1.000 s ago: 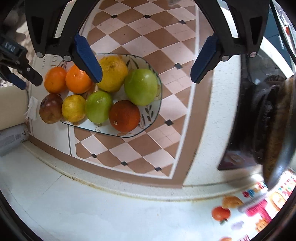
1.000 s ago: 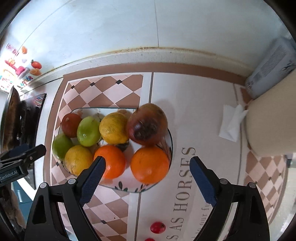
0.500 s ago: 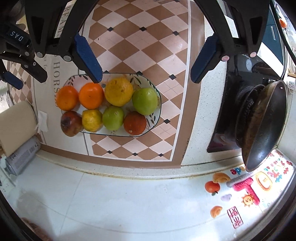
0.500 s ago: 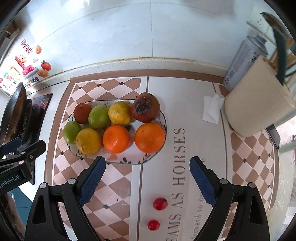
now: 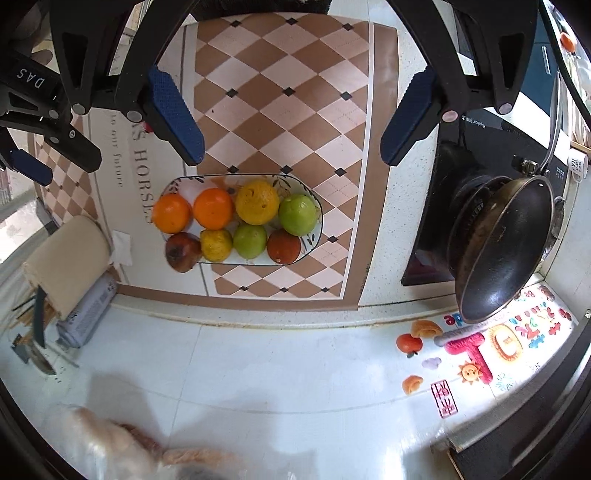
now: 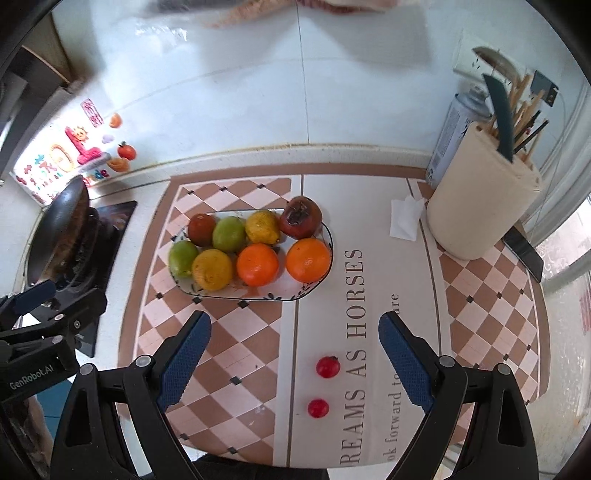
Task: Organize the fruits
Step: 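Withdraw both tools from the plate toward the red cherry tomatoes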
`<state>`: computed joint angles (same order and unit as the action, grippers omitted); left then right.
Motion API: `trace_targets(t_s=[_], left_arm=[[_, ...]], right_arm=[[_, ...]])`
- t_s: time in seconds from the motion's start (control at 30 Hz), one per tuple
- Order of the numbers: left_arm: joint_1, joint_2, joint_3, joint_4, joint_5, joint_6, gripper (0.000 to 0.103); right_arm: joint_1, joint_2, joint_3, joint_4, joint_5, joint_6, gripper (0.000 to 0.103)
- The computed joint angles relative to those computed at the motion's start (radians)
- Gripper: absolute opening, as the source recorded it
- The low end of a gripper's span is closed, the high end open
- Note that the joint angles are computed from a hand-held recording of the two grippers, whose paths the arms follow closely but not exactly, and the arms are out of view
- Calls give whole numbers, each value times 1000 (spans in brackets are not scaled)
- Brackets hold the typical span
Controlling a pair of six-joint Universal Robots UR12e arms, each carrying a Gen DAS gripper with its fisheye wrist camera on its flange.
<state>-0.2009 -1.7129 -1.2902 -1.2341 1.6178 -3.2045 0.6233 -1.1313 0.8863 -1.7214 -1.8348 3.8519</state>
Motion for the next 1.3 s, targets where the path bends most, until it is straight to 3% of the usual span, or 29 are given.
trace_targets(t_s=[0.73,0.97,1.17,1.3], left_arm=[[7,134,-84,117,-27,40,98],[9,137,-87,109,-30,25,98],[-5,105,-66,73,5,32,102],[-36,73,-65,87,90,46,102]], right_arm=[[88,-57,-19,-55,-118,42,94],[82,-71,15,-111,-82,45,94],[41,-116,141,-190,-10,91,94],[0,-135,238,-162,65,129,72]])
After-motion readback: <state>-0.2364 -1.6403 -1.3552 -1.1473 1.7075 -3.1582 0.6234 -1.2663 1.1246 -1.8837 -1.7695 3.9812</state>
